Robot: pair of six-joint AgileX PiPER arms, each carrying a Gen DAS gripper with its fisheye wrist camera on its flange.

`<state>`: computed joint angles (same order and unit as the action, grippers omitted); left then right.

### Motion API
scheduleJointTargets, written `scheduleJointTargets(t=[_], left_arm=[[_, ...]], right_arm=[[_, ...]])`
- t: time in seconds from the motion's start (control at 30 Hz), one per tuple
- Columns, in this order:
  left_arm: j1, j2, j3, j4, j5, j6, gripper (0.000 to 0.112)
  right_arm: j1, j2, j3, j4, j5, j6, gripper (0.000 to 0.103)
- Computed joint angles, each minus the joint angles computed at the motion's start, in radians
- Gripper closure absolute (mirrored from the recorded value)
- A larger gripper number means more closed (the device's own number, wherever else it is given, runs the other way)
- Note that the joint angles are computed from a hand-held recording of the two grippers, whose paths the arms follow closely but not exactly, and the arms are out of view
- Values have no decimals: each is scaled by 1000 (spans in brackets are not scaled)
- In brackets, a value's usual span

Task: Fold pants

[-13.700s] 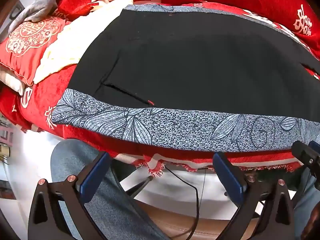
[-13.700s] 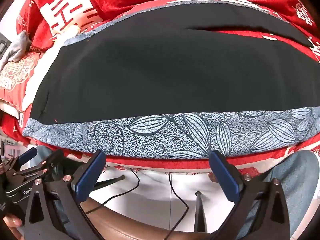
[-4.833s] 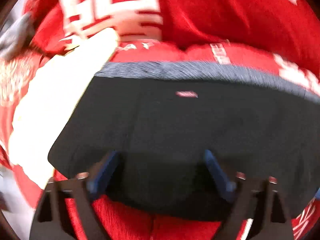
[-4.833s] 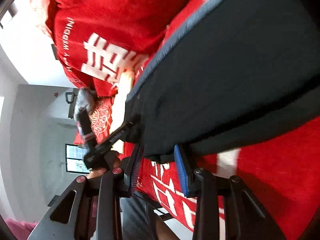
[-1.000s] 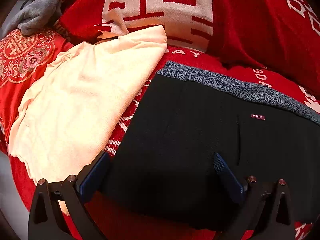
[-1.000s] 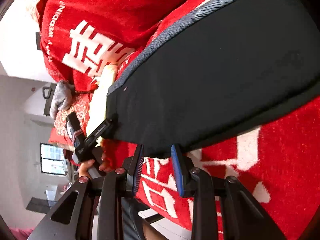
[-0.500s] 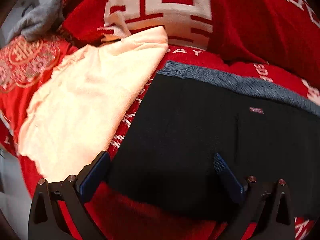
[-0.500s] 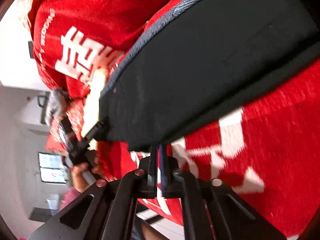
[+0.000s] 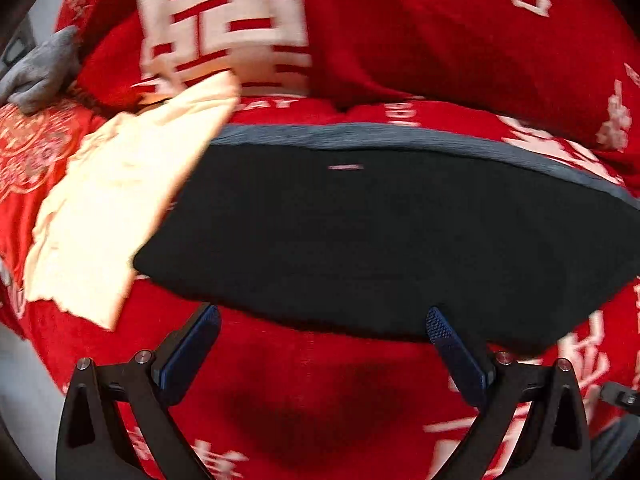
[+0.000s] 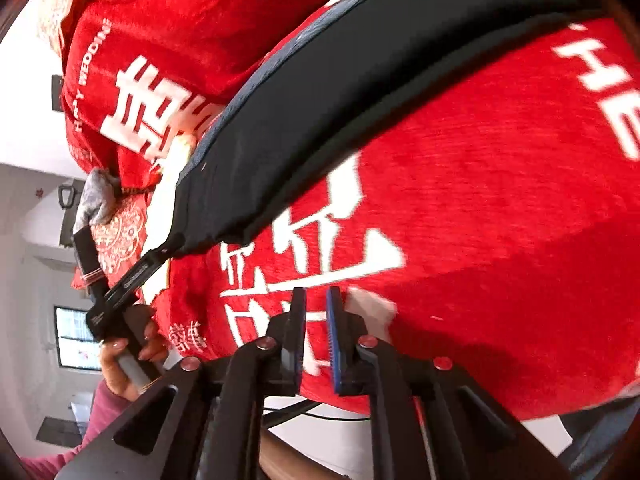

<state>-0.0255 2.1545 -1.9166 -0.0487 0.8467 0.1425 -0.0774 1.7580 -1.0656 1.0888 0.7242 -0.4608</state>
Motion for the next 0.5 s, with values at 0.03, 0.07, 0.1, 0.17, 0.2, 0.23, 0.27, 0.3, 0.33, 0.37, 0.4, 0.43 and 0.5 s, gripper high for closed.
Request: scheduleJointTargets(t=[0.03, 0.07, 0.1, 0.17, 0.2, 0.23, 0.27, 0.3, 0.33, 0.37, 0.4, 0.43, 0.5], left_arm=[[-17, -4, -2, -4, 6, 1, 9], [-39, -9, 0, -6, 5, 0, 9], [-61, -9, -7, -5, 9, -2, 9], [-107, -4, -28, 1, 22, -13, 9], [-132, 3, -48, 5, 37, -22, 9], [-151, 13, -73, 6, 52, -28, 9], [-172, 20, -92, 7, 64, -36, 9], [-193, 34, -122, 6, 84, -44, 9], [-210, 46, -148, 4, 103, -51, 9], [-229, 66, -188, 2, 129, -59, 9], [-250, 86, -226, 5, 152, -70, 9], [-266, 106, -262, 8, 170, -78, 9], [-301, 150, -347, 3, 218, -87, 9]], right_arm=[[-14, -11, 18, 11, -1, -10, 91], [-26, -24, 36, 8, -10, 13, 91], [-47, -36, 56, 20, -6, -4, 90], [-75, -58, 83, 34, -9, -31, 90], [-92, -75, 99, 39, -15, -47, 90], [-111, -88, 112, 45, -20, -66, 90], [-137, -107, 125, 53, -28, -87, 90], [-158, -117, 132, 64, -31, -101, 90], [-185, -123, 138, 80, -27, -119, 90], [-216, -128, 142, 96, -18, -135, 90], [-256, -131, 147, 113, -7, -154, 90], [-295, -132, 150, 126, 6, -173, 90], [-365, -131, 135, 127, 27, -190, 88]])
